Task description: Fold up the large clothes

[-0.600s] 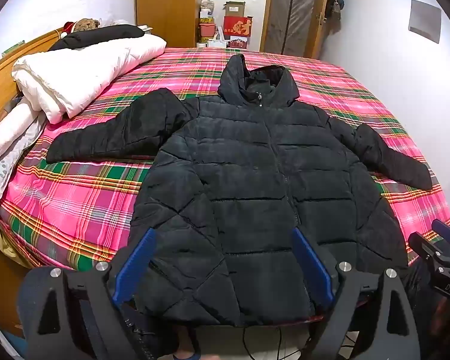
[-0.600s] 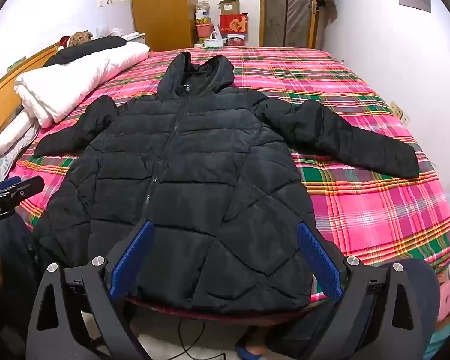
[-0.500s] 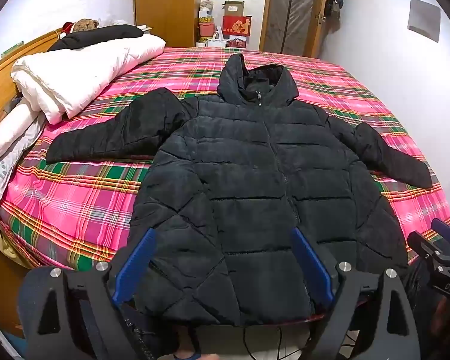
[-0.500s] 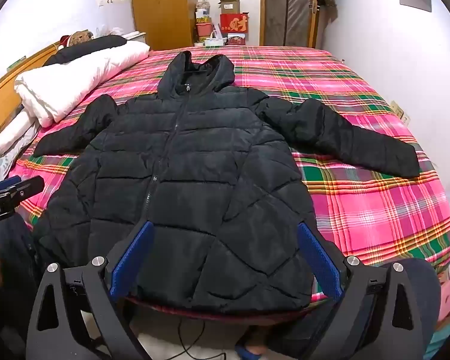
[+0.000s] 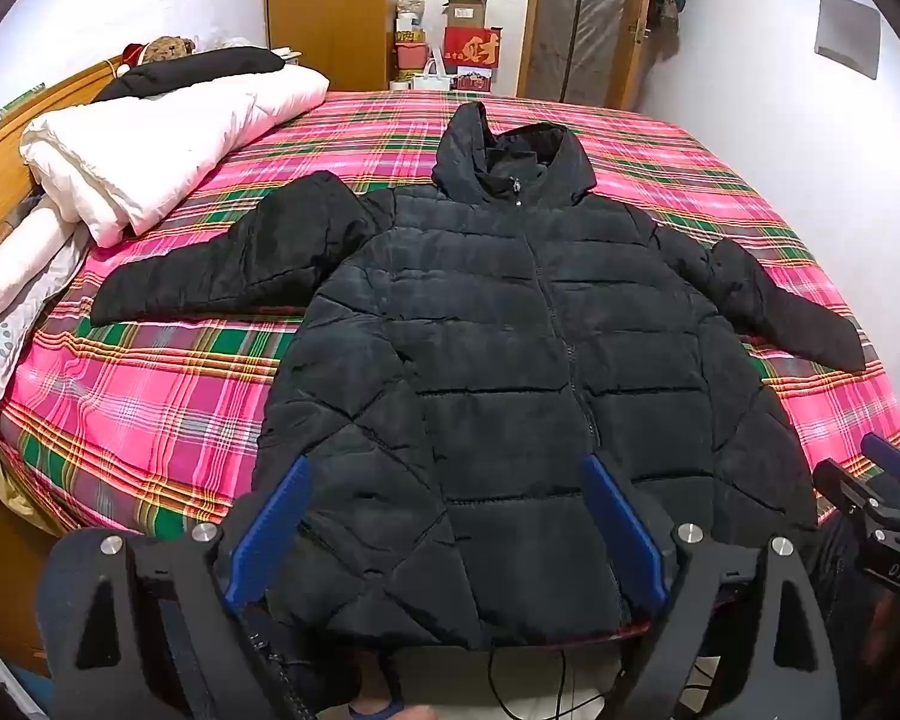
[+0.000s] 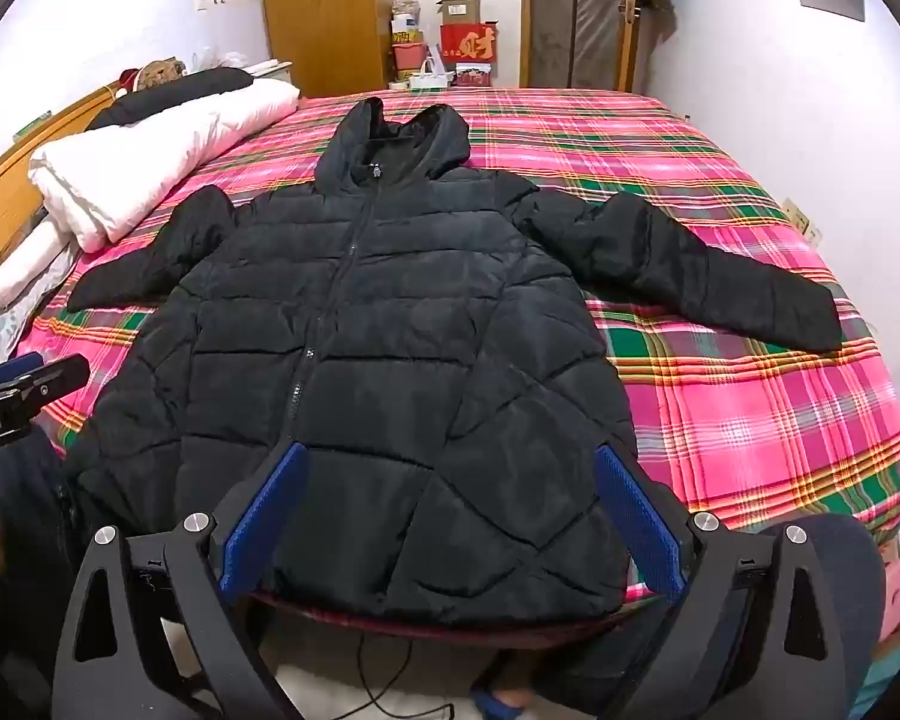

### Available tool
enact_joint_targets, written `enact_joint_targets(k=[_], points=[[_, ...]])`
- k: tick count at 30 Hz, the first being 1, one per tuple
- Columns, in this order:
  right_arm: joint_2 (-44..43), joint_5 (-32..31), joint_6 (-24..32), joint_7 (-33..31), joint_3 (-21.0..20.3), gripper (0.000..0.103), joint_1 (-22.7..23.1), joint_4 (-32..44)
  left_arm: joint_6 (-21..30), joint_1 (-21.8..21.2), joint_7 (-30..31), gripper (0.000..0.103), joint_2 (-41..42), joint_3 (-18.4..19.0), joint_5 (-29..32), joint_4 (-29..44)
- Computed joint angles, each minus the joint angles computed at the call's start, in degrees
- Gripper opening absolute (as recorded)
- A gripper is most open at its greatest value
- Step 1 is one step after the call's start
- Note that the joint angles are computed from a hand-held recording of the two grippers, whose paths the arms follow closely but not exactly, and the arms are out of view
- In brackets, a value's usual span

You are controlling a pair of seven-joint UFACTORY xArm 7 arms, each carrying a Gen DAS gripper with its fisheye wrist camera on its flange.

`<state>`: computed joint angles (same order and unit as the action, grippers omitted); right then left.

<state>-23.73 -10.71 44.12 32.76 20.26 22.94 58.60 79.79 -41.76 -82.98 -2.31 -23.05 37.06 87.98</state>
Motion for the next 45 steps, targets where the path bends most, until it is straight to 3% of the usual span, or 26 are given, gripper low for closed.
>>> enact_joint_targets(k=[45], points=[[0.56,0.23,0.69,0.14,-0.02,0.096,0.54,0.36,-0.58,-0.58,-1.22,0.092,-0.02,-0.28,-0.53,-1.01]])
